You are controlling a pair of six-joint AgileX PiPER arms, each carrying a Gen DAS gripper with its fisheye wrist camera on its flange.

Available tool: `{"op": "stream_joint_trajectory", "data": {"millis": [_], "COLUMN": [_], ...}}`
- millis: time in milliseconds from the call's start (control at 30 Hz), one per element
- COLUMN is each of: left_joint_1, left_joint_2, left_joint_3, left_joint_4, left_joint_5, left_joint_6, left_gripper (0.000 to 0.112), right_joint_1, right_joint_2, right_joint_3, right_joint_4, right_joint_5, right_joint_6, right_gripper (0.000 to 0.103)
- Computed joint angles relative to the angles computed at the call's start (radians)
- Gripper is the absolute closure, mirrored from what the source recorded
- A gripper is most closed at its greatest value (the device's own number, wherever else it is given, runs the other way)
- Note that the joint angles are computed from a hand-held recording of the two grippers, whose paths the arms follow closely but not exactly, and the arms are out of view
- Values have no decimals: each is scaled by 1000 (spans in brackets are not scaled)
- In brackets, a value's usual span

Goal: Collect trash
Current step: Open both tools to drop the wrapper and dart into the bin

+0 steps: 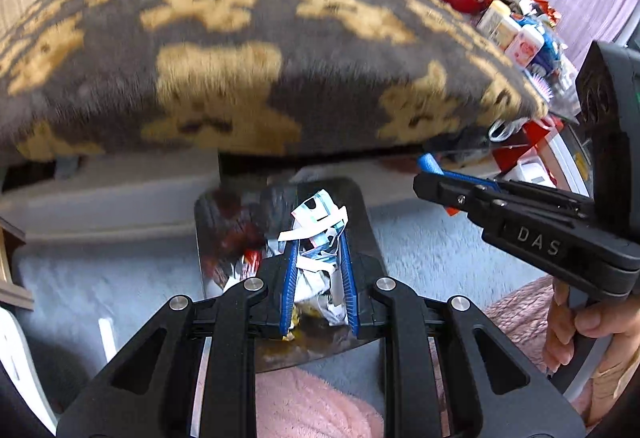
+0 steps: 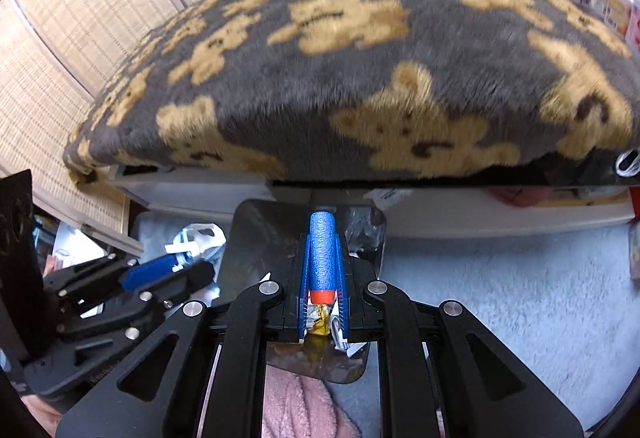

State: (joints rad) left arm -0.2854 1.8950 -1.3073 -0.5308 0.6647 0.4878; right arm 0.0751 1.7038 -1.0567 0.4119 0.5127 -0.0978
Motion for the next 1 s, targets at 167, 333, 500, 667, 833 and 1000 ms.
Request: {"op": "stream_joint_trajectory", "data": {"millis": [167,333,500,667,833,1000], "left_joint_1": [13,16,34,41,46,47], "left_joint_2": [63,136,159,125,36,-80], "left_joint_3": [11,-30,-49,-30,26,80], "left_joint_4": [-24,-10,-2,11,24,52], "left_joint_5": [-17,1,16,5,-32,-63], "left_joint_6": [34,26,16,9,-7,-29], "left_gripper": [93,92,84,65,34,18], "right_joint_1": [27,43,47,37,56,33], "right_joint_2": [79,155,177,161,70,-12], "right_joint_3": [-29,-75,-102,-96,-35,1], "right_joint_4": [-1,5,6,-26,-249,-355], "right_joint_5": [0,21,27,23,-59,-50], "right_joint_6": [7,15,24,75,294,385], "right_gripper": [90,90,87,79,15,4]}}
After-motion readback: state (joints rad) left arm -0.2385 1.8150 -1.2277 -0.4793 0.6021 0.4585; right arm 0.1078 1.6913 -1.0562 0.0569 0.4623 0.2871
